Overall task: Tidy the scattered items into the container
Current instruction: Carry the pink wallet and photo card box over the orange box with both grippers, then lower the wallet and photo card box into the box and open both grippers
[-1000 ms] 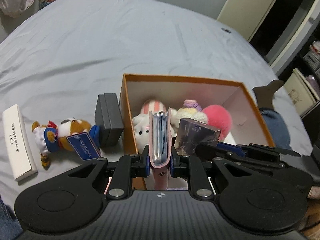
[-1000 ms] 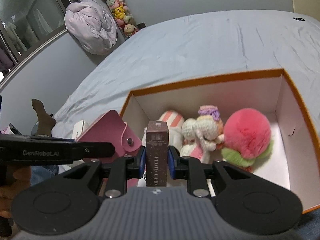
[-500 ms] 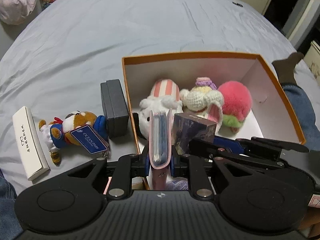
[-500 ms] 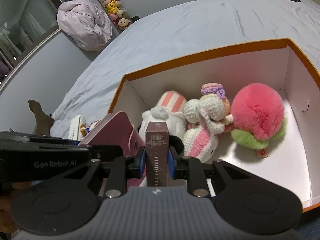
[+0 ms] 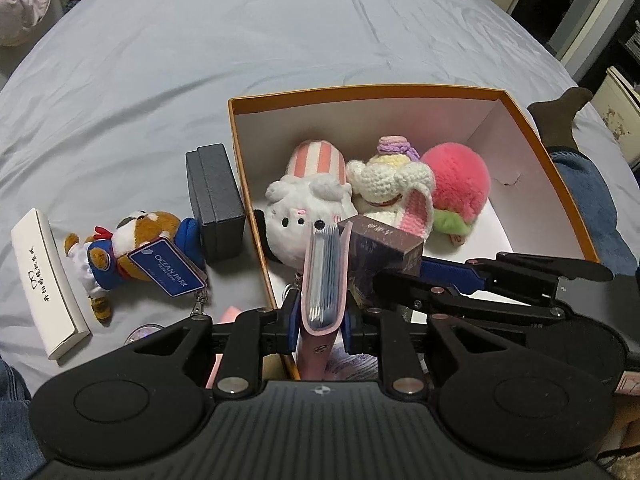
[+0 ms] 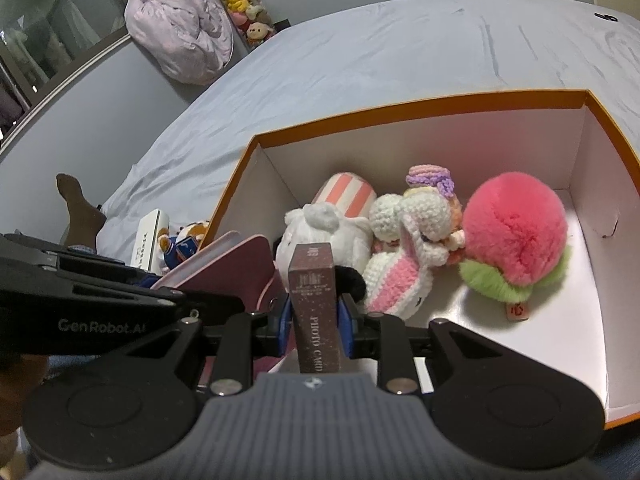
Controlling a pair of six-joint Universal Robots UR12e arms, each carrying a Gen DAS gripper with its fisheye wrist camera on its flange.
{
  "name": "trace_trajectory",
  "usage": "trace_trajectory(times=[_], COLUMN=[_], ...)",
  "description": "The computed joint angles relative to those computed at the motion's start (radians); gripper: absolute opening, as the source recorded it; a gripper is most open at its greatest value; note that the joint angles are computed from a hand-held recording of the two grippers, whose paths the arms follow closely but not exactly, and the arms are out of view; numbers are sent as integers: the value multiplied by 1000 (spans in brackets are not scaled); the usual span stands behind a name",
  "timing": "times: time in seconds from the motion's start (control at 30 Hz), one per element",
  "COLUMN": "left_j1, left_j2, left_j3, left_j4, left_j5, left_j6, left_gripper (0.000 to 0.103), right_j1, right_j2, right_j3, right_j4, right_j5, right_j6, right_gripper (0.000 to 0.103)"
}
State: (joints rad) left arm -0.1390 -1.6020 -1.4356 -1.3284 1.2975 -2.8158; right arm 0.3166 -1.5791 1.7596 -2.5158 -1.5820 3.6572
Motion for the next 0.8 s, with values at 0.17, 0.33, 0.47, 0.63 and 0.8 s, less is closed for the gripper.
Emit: trace_trajectory(times=[0.17,0.33,0.47,0.63,0.8], left_j1=[4,10,14,23,28], left_j2=[2,3,8,13,16], left_j3=[3,7,7,11,9], left_j4=[-16,-30,-38,-50,-51], left_j5=[-8,-25,-33,-55,-64], left_j6=[24,31,45,61,81], left_gripper=[25,25,27,30,27], right_j1=[-3,-7,-8,-12,-19], right_j2=[1,2,9,13,14], right_j3=[-20,-37,-61,-79,-90], right_j4=[52,91,149,201,245], right_j5=[12,22,27,64,98], right_j6=[-41,-75,-118,-151,-180], right_gripper=[30,30,30,30,32])
